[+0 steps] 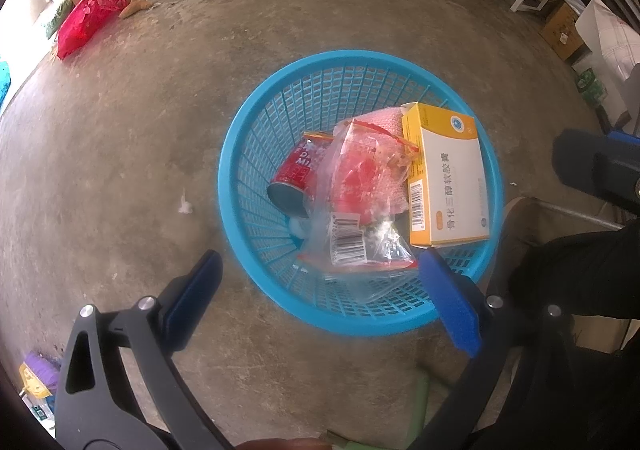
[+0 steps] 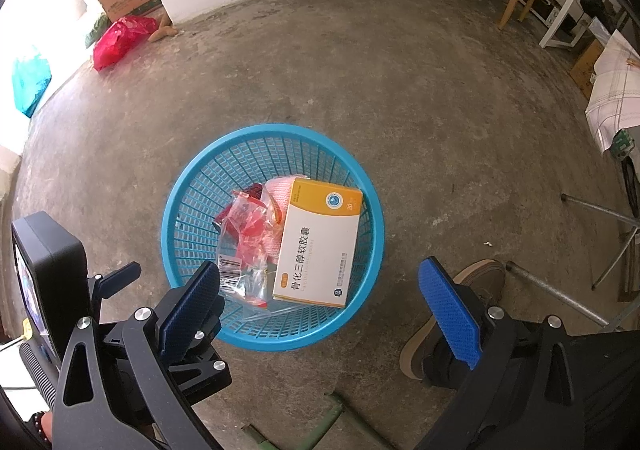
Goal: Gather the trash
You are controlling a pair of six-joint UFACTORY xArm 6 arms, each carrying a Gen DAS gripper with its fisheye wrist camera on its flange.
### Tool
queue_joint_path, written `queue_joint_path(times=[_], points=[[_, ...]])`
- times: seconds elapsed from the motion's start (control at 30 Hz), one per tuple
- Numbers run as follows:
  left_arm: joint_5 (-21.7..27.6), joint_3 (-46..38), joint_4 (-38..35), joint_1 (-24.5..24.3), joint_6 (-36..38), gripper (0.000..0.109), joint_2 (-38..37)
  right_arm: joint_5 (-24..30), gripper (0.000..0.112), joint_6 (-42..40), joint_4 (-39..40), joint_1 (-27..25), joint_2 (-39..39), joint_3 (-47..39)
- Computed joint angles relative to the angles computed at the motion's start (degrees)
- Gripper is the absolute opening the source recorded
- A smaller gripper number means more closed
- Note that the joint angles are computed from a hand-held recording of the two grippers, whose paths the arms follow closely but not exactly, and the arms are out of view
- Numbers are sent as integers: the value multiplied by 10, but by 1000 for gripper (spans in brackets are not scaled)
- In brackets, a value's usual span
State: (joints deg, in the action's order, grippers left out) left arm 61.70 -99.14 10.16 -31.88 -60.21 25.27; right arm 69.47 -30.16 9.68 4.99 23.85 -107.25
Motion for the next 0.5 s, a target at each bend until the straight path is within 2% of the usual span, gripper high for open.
queue_joint_path(times=[0.5], points=[[1,4,5,0,-3,95,-2,4,97,2,-1,1,2,-6]])
